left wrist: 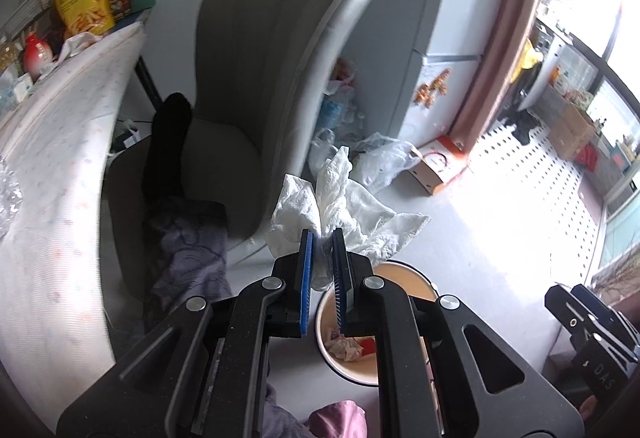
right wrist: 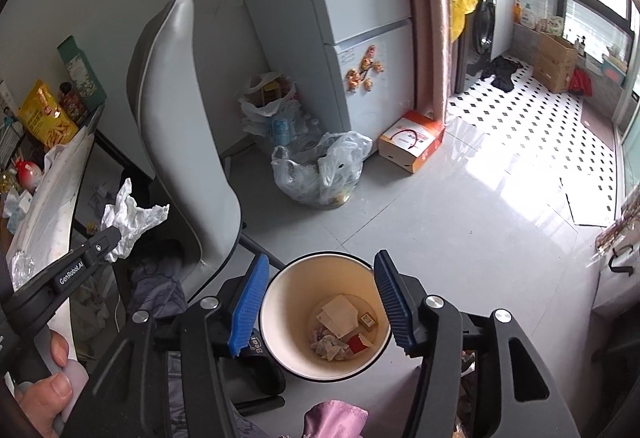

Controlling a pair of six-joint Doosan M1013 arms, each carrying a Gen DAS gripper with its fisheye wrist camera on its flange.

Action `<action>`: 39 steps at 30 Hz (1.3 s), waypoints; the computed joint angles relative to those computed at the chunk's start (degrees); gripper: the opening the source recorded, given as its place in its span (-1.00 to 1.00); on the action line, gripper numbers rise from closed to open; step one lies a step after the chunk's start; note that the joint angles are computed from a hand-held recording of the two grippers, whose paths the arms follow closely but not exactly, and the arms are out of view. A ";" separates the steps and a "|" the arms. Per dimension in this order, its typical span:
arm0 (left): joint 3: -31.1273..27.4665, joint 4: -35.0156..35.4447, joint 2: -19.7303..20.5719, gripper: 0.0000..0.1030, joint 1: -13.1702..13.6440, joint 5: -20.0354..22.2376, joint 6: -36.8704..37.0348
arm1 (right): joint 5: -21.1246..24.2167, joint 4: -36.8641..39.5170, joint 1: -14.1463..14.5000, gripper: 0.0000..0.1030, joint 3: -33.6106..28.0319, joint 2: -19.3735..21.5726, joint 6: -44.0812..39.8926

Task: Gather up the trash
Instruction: 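Open the right gripper over the bin while the left gripper opens, dropping both items, then move both open grippers back over the table trash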

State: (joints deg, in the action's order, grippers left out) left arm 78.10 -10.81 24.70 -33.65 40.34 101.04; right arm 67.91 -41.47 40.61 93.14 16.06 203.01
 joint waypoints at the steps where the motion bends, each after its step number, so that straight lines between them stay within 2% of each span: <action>1: 0.00 -0.52 0.06 -0.80 -0.30 0.25 0.91 | 0.54 -0.12 0.15 0.17 0.29 -0.24 0.70; 7: -0.07 -3.34 0.44 -0.80 -1.81 1.93 4.96 | 3.54 -0.49 0.74 0.40 1.51 -1.32 4.09; 14: -1.22 -6.97 1.62 -0.78 -2.83 5.70 9.06 | 5.43 -0.61 1.08 0.44 2.53 -2.06 6.91; 16: -1.67 -9.30 2.02 -0.53 -2.71 7.23 10.29 | 5.50 -0.60 1.16 0.43 2.87 -2.27 7.45; 18: -1.84 -11.52 2.14 0.08 -2.54 8.13 11.68 | 5.75 -0.70 1.27 0.44 3.01 -2.40 7.72; 21: -1.36 -11.81 1.48 0.37 -2.42 6.92 12.09 | 5.99 -0.92 1.44 0.43 3.07 -2.61 8.03; 26: -1.12 -11.08 0.24 0.66 -1.39 4.88 11.24 | 5.82 -2.33 1.74 0.45 2.32 -2.44 7.72; 28: -1.05 -10.24 -0.44 0.72 -1.00 3.67 10.18 | 5.47 -2.94 1.77 0.57 1.69 -2.24 7.31; 32: 0.10 -9.94 -2.86 0.87 0.79 -1.31 7.10 | 4.32 -5.24 1.81 0.65 -0.72 -1.50 5.32; 34: 0.20 -9.97 -3.77 0.88 1.69 -3.07 6.04 | 4.84 -6.94 2.16 0.74 -2.73 -0.73 3.16; 39: 0.82 -8.03 -5.70 0.89 3.83 -6.58 3.17 | 4.60 -9.62 2.79 0.78 -7.39 1.26 -1.15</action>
